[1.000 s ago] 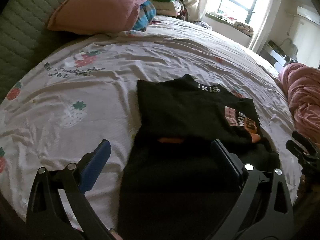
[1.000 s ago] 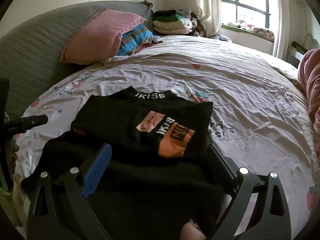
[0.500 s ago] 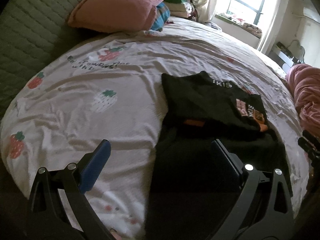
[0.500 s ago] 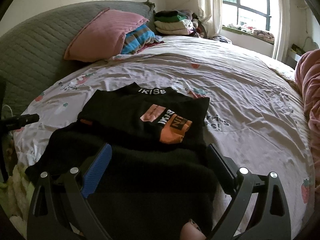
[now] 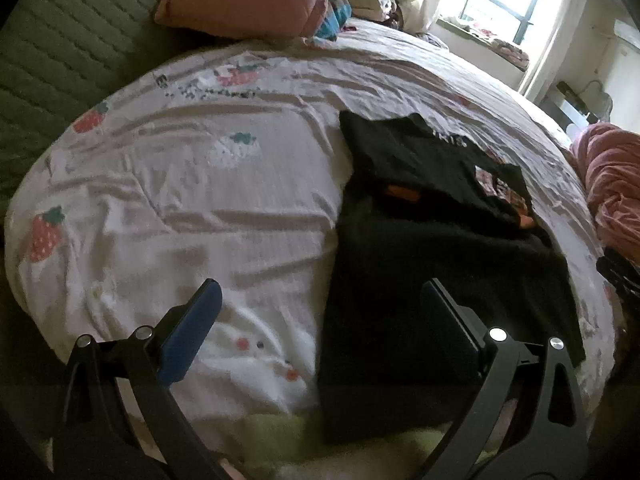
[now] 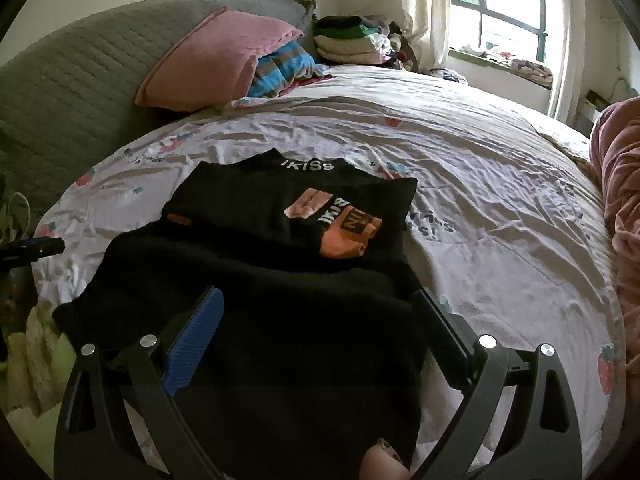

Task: Fold small clothes
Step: 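Move both grippers to the hem of the black shirt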

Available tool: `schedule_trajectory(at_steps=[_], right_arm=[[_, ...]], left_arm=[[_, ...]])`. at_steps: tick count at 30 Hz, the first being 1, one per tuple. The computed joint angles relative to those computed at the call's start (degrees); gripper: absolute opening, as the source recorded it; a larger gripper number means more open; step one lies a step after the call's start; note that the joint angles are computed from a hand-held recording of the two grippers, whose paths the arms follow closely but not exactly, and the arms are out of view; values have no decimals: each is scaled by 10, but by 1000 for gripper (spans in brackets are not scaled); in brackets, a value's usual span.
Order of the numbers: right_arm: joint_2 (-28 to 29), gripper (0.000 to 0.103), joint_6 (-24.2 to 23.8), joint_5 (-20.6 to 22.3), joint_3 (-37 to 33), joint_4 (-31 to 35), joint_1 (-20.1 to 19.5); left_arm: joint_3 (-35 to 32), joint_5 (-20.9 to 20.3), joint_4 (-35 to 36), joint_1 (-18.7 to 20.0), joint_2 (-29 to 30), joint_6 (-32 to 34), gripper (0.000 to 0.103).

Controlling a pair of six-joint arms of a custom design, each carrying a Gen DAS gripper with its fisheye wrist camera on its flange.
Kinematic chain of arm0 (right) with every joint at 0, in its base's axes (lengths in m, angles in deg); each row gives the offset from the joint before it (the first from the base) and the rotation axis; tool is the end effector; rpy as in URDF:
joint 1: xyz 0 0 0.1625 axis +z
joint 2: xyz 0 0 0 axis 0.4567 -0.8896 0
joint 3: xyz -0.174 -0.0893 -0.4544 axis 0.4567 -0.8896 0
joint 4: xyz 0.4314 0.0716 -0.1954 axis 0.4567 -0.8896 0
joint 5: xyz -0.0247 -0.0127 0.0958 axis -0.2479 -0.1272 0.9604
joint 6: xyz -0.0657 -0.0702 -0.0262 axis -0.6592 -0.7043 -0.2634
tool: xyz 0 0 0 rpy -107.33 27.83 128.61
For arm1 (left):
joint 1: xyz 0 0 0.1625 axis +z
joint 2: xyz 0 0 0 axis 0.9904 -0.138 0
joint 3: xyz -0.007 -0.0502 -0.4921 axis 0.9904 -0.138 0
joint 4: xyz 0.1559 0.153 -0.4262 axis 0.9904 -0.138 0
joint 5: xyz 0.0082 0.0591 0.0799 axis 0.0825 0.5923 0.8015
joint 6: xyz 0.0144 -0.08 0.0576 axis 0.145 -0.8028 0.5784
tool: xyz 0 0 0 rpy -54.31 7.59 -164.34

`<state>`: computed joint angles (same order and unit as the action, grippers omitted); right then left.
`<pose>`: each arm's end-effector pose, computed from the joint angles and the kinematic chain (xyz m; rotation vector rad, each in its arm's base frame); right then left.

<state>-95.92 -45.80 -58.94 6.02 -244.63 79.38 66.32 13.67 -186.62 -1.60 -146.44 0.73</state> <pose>0.2801 -0.6990 0.0109 0.3999 -2.2365 0.9648 0.0537 -0.7710 0.3389 0.4728 2.4756 -0.6894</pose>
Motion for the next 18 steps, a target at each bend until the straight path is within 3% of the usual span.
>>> schedule_trajectory(at_steps=[5,8,18], right_arm=[[-4,94,-5,-1,12,-5,0],[-5,95,-7,-3,18,-5,0],[-8,94,-6,-7,36,4,-2]], left_arm=[[11,-10,15,6,-10,-16,83],[14,-16,27,9,-13,-27,69],[24,-34,67,18,-22,-53,54]])
